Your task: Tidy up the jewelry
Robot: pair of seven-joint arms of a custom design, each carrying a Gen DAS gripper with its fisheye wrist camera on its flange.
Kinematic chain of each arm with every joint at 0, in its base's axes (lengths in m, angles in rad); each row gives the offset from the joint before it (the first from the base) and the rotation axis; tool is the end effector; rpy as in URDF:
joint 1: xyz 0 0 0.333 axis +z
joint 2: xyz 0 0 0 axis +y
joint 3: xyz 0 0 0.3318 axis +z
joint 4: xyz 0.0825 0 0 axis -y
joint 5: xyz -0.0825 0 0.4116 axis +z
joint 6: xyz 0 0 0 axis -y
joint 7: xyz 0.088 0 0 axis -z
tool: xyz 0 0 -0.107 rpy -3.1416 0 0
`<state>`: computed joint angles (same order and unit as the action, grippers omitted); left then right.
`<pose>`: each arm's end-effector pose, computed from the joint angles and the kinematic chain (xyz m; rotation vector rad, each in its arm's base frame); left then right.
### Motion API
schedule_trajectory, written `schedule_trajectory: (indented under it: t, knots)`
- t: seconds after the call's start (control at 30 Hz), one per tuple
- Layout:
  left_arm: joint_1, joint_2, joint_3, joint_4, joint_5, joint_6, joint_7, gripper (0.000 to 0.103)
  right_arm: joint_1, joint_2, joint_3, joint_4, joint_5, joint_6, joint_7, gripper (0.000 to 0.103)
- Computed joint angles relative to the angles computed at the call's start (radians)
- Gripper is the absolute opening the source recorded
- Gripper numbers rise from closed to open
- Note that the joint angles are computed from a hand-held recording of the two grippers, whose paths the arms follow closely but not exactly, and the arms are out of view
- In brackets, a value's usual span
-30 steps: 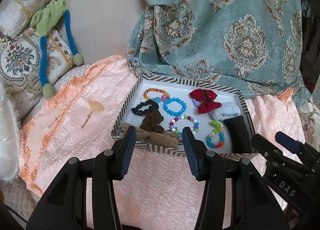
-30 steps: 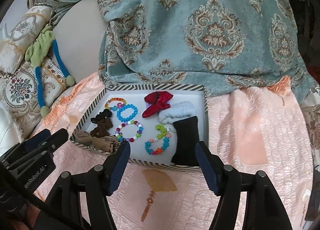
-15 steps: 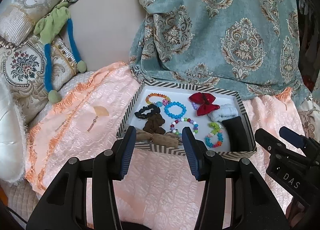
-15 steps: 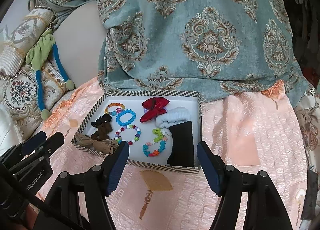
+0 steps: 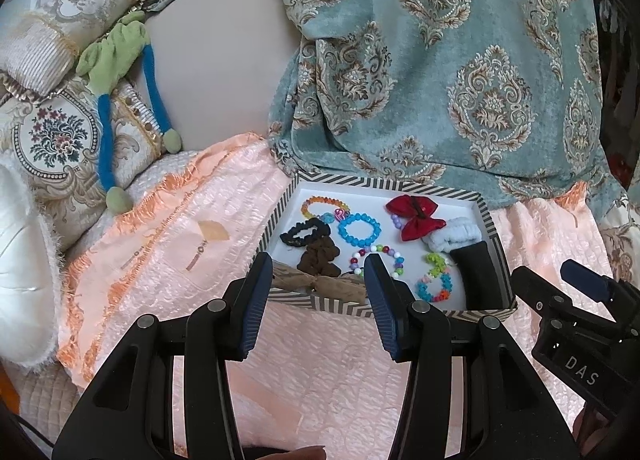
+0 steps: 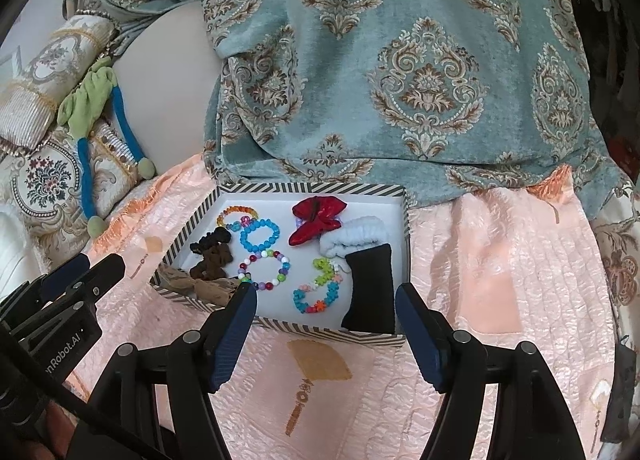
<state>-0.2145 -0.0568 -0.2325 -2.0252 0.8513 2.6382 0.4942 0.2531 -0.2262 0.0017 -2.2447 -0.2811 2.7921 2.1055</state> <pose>0.5383 -0.2821 0.5472 -1.6800 1.6751 -0.7608 0.5287 0.1510 0.5543 -1.6766 1.7703 -0.6060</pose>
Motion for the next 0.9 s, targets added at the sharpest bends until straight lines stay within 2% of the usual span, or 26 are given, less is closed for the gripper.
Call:
schedule_trajectory:
  t: [0.9]
  knots:
    - [-0.002,-0.002,-0.001,-0.004,-0.009,-0.004,0.007,0.047,0.006,-0.001,0.000,-0.004,0.022,-0.004,-0.023,0.070]
